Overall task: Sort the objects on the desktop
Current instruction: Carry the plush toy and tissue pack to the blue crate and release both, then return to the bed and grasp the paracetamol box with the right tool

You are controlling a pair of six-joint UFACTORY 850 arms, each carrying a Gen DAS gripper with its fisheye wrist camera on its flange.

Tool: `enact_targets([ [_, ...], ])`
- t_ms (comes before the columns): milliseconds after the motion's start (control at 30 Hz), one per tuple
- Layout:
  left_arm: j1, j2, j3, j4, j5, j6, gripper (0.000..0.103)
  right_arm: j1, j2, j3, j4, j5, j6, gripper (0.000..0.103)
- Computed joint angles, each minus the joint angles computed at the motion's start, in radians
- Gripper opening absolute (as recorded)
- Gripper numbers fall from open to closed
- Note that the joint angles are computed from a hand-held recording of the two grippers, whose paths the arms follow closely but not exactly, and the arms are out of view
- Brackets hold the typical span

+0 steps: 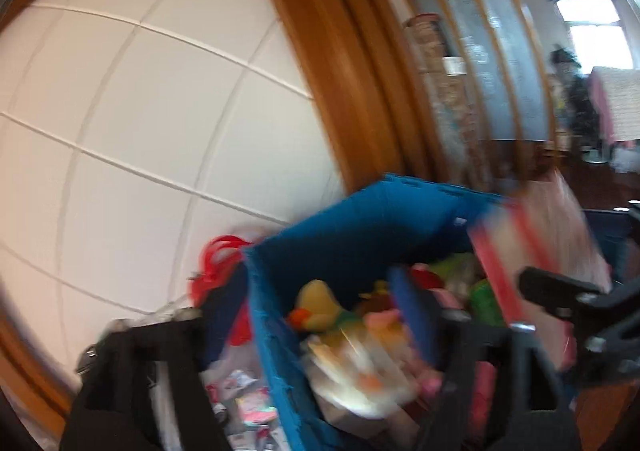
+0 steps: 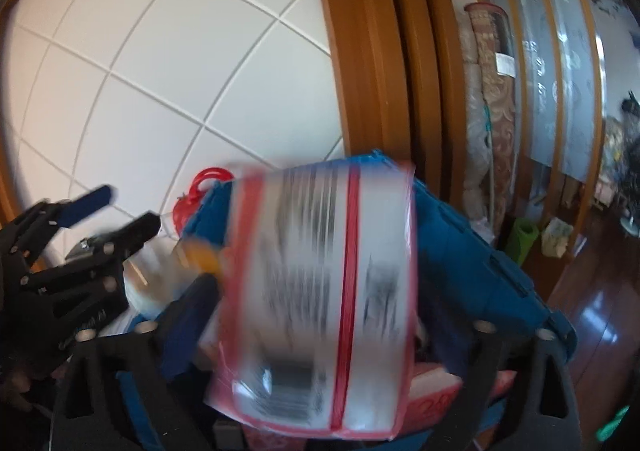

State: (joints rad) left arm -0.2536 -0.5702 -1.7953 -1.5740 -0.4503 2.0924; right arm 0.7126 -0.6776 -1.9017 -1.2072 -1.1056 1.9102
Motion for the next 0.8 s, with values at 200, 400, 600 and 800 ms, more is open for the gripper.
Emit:
enact_targets([
  [200, 0.0, -0.008, -0.017, 0.028, 0.017, -0.045, 0.082, 0.009, 0.043, 0.067, -0.049, 0.006, 0.081, 0.102],
  [400, 0.021, -0.003, -0.007, 0.049, 0.018, -0.079, 0.083, 0.02, 0.066, 0.109, -0.072, 0.033, 0.138, 0.103],
  [600, 0.046, 0.016, 0.025, -0.001, 0.041, -0.064, 0.083, 0.029, 0.073, 0.127, -0.09, 0.06, 0.154, 0.103],
  [800, 0.093, 0.017, 0.04, -0.015, 0.061, -0.079, 0.083, 0.037, 0.058, 0.108, -0.118, 0.104, 0.154, 0.103],
])
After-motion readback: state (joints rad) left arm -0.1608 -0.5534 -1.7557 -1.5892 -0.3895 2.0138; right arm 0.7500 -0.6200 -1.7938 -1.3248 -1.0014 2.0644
